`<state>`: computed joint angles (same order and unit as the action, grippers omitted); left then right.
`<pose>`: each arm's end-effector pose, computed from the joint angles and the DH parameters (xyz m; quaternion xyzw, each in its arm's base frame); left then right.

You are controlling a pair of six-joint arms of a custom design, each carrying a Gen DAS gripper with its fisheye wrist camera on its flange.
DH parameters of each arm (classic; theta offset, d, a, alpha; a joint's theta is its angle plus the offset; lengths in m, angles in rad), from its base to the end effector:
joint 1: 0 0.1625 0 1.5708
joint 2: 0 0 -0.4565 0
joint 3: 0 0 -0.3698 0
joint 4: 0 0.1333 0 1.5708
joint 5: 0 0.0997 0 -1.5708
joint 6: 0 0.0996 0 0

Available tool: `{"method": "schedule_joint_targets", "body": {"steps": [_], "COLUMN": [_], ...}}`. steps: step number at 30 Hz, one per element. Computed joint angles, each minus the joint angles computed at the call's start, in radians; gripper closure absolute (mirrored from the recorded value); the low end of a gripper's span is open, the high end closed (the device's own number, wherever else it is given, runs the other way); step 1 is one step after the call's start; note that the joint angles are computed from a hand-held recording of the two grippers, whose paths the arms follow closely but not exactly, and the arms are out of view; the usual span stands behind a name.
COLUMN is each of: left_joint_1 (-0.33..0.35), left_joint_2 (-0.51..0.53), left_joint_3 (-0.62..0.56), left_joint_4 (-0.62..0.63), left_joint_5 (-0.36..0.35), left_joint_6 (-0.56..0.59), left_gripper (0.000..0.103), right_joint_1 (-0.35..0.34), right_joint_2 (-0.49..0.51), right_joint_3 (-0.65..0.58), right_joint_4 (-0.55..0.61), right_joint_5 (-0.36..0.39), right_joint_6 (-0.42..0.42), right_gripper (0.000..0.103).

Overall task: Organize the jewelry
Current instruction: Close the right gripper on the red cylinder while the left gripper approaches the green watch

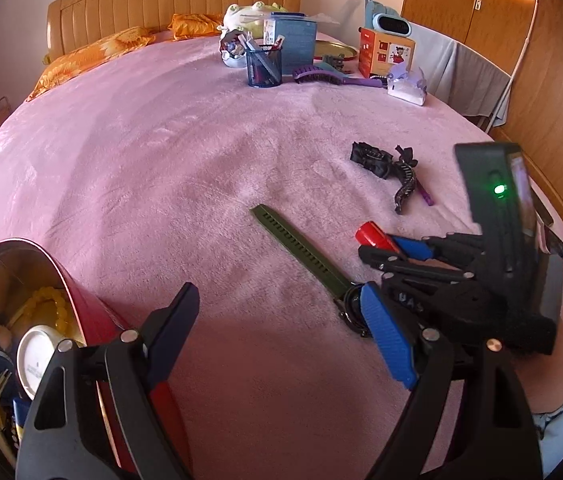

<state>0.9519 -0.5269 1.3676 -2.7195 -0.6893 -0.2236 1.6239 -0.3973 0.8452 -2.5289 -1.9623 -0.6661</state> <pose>-0.2671 -0.7372 0.0864 0.1113 0.8892 -0.2990 0.3280 0.1422 -0.8799 0.1473 0.2881 -0.9057 0.1792 0.2541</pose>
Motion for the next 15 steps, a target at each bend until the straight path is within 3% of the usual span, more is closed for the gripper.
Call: {"method": "schedule_joint_targets", "body": {"steps": [6, 11, 15], "left_joint_1": [0.004, 0.017, 0.022], "left_joint_2": [0.055, 0.103, 0.15], "left_joint_3": [-0.057, -0.114, -0.179], "left_joint_4": [0.065, 0.128, 0.185], "left_joint_5": [-0.089, -0.163, -0.133], "left_joint_6": [-0.014, -0.063, -0.112], "left_gripper": [0.022, 0.022, 0.022], "right_joint_1": [-0.029, -0.051, -0.062], "right_joint_2": [-0.142, -0.227, -0.265], "right_joint_3": [0.208, 0.334, 0.381], "right_joint_4": [-0.175, -0.245, -0.265], "right_joint_5": [0.021, 0.039, 0.073], "right_joint_6": [-0.003, -0.018, -0.016], "right_gripper": [0.076, 0.076, 0.076]}}
